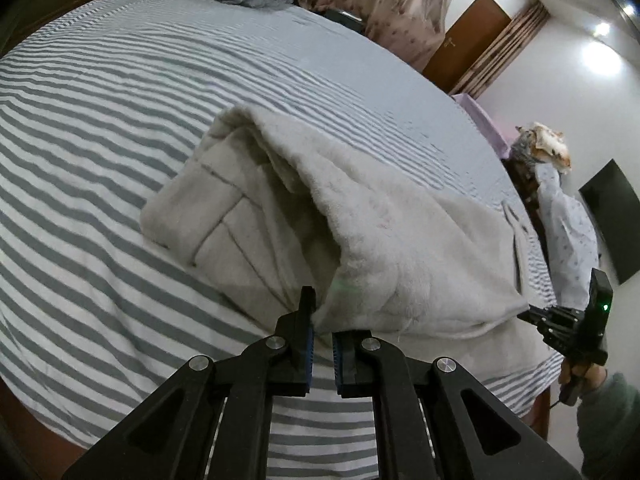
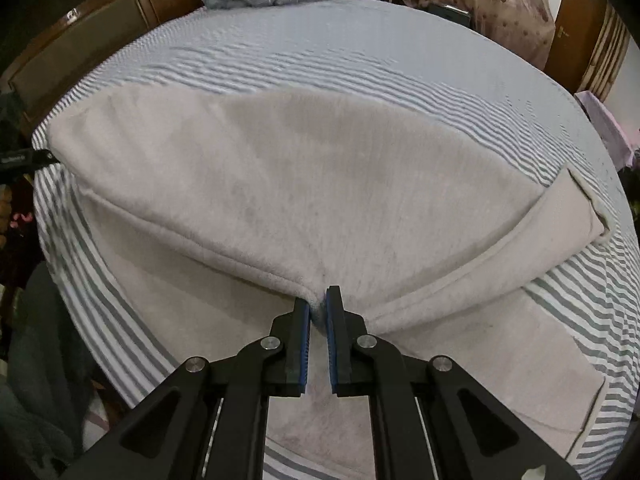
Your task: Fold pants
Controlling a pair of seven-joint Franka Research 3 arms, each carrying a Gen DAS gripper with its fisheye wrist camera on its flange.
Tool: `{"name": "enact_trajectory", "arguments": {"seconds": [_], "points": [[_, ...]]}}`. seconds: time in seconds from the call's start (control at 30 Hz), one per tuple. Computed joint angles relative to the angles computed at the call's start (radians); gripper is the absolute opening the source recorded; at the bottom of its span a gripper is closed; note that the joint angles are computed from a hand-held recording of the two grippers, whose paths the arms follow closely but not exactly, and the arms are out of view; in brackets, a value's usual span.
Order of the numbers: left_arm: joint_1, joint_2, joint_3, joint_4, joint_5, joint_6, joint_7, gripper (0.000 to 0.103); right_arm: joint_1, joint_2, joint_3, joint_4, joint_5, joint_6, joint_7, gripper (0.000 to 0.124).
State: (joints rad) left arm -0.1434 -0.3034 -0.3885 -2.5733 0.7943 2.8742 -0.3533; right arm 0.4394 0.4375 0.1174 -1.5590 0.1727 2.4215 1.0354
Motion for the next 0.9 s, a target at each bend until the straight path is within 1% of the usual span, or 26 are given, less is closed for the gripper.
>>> {"name": "enact_trajectory", "arguments": {"seconds": [0.07, 0.1, 0.17, 0.2, 0.23, 0.27, 0.3, 0.33, 0.37, 0.43, 0.47, 0.5, 0.53, 0.6, 0.63, 0.67, 0.73, 0.8, 0.87, 0.9], "points": [[-0.027, 0.0, 0.005, 0.007, -0.035, -0.039, 0.03, 0.011, 0.016, 0.014, -0.011, 0.01, -0.022, -0.005, 0.028, 0.012], [-0.05, 0.001, 0.02, 0.01, -0.073, -0.057, 0.066, 0.016, 0.024, 0.015, -0.016, 0.007, -0.034, 0.009, 0.044, 0.013], [-0.08, 0.0, 0.052, 0.005, -0.15, -0.063, 0.115, 0.023, 0.026, 0.018, -0.013, 0.001, -0.034, 0.029, 0.058, 0.017], [-0.089, -0.004, 0.065, -0.01, -0.183, -0.034, 0.122, 0.024, 0.028, 0.016, -0.013, -0.004, -0.035, 0.036, 0.067, 0.022], [-0.088, -0.012, 0.062, -0.03, -0.201, 0.001, 0.108, 0.024, 0.028, 0.008, -0.012, -0.019, -0.031, 0.05, 0.078, 0.027], [-0.085, -0.022, 0.056, -0.044, -0.217, 0.017, 0.098, 0.025, 0.018, -0.009, -0.005, -0.048, -0.016, 0.065, 0.069, 0.029], [-0.087, -0.033, 0.053, -0.058, -0.238, 0.024, 0.093, 0.027, 0.017, -0.02, -0.002, -0.066, -0.012, 0.077, 0.07, 0.037], [-0.076, -0.05, 0.041, -0.078, -0.243, 0.048, 0.073, 0.028, 0.017, -0.037, -0.002, -0.091, -0.012, 0.093, 0.074, 0.046], [-0.057, -0.064, 0.02, -0.095, -0.238, 0.076, 0.047, 0.03, 0.013, -0.054, 0.001, -0.117, -0.003, 0.11, 0.073, 0.049], [-0.011, -0.098, -0.025, -0.13, -0.229, 0.143, -0.012, 0.035, -0.009, -0.098, 0.018, -0.17, 0.047, 0.139, 0.055, 0.052], [0.035, -0.115, -0.072, -0.147, -0.216, 0.189, -0.057, 0.041, -0.019, -0.117, 0.024, -0.189, 0.074, 0.145, 0.049, 0.054], [0.101, -0.136, -0.137, -0.161, -0.206, 0.239, -0.114, 0.045, -0.028, -0.127, 0.026, -0.197, 0.096, 0.144, 0.046, 0.057], [0.175, -0.158, -0.209, -0.172, -0.206, 0.293, -0.161, 0.045, -0.04, -0.144, 0.031, -0.213, 0.133, 0.141, 0.052, 0.057], [0.306, -0.197, -0.335, -0.185, -0.234, 0.384, -0.211, 0.047, -0.066, -0.167, 0.043, -0.23, 0.225, 0.124, 0.052, 0.058], [0.343, -0.204, -0.365, -0.183, -0.251, 0.4, -0.213, 0.047, -0.074, -0.178, 0.047, -0.246, 0.268, 0.12, 0.055, 0.058], [0.366, -0.205, -0.391, -0.174, -0.268, 0.399, -0.21, 0.048, -0.081, -0.183, 0.046, -0.25, 0.304, 0.108, 0.074, 0.058], [0.424, -0.19, -0.447, -0.151, -0.302, 0.407, -0.205, 0.048, -0.085, -0.189, 0.039, -0.259, 0.336, 0.099, 0.101, 0.058], [0.475, -0.18, -0.495, -0.145, -0.34, 0.432, -0.206, 0.048, -0.077, -0.186, 0.029, -0.26, 0.332, 0.095, 0.15, 0.058], [0.512, -0.177, -0.535, -0.134, -0.377, 0.428, -0.201, 0.048, -0.065, -0.181, 0.022, -0.259, 0.309, 0.097, 0.199, 0.058], [0.544, -0.176, -0.57, -0.123, -0.397, 0.429, -0.202, 0.048, -0.062, -0.176, 0.019, -0.254, 0.3, 0.098, 0.222, 0.058]]}}
